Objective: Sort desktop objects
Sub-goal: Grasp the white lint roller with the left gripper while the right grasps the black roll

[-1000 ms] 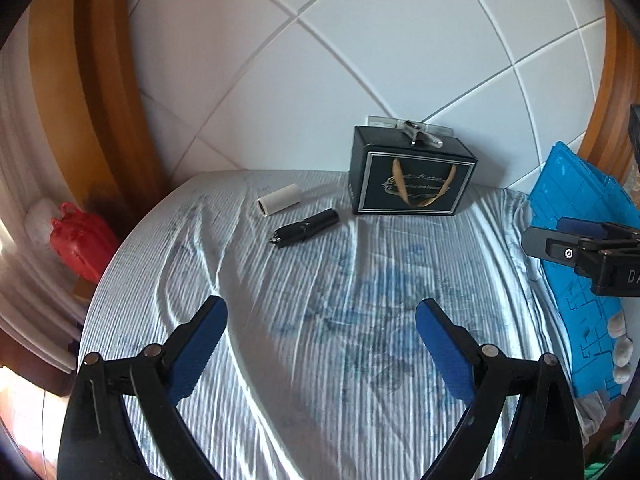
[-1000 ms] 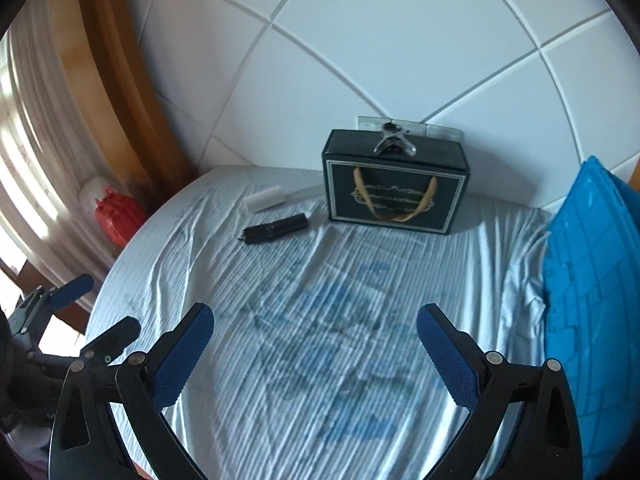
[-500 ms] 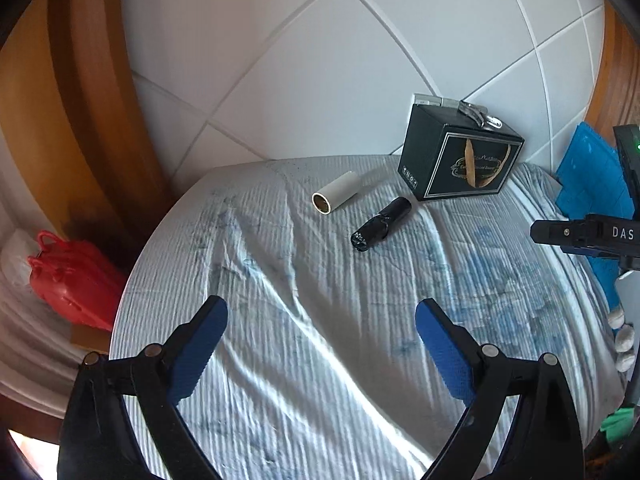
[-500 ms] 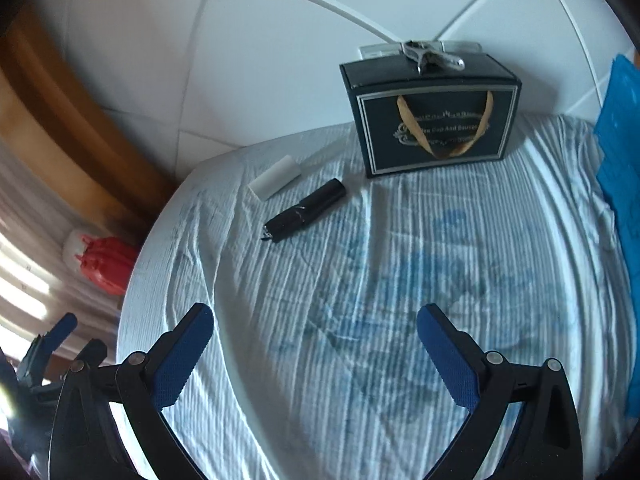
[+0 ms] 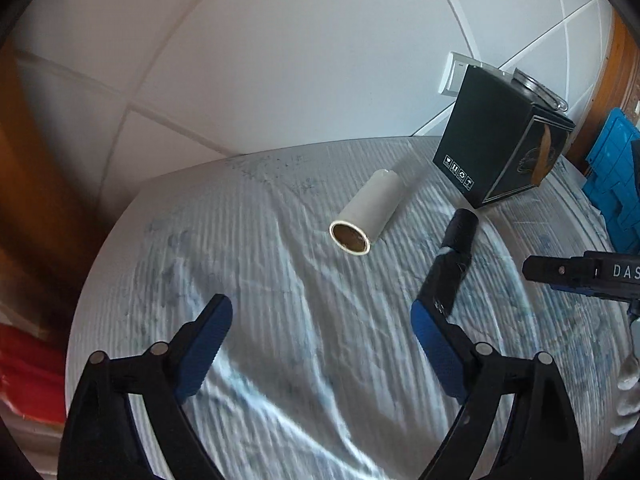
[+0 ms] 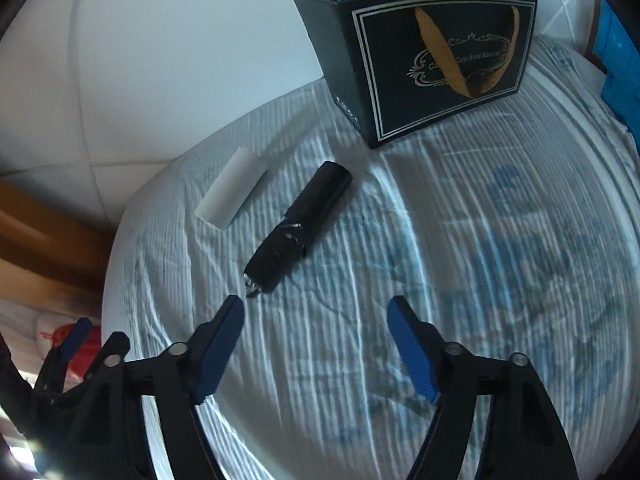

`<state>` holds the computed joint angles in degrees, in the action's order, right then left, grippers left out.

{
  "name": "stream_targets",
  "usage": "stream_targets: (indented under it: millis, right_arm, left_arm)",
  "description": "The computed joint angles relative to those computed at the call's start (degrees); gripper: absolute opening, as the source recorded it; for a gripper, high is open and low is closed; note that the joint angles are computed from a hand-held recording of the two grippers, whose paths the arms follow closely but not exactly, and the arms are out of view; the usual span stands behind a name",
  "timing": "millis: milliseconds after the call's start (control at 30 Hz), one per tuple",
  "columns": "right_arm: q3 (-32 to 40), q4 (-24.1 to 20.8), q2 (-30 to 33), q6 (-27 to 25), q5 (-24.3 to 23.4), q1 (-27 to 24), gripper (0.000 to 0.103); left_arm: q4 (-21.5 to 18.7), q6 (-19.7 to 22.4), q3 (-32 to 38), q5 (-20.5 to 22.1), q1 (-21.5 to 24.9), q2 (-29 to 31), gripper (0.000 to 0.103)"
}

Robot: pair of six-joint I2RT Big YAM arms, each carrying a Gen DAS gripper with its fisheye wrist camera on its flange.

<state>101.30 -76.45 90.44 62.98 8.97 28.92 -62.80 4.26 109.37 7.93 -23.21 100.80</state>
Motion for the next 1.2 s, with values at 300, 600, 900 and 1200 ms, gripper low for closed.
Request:
stream_targets:
  millis: [300, 600, 900, 1200]
  right_arm:
    - [2.88, 5.09, 9.06, 1.21, -2.55, -4.6, 0.065]
    - [7.0, 3.95, 14.1, -3.8, -2.78, -4.48, 0.042]
    - [10.23, -4.06, 14.89, -18.05, 0.43, -1.5, 0.039]
    - [3.67, -1.22, 9.47, -18.31, -1.77, -0.26, 0.051]
  left_arm:
    - [-1.22, 4.88, 18.54, -1.31, -4.28, 18.46, 0.082]
    - [-1.76, 2.7, 13.91, -1.23, -4.93, 16.63, 0.05]
    - [-4.27, -4.12, -0.35, 3.01, -3.47, 5.4, 0.05]
    - [0.26, -4.91, -8.43, -2.55, -4.0, -1.09, 0.052]
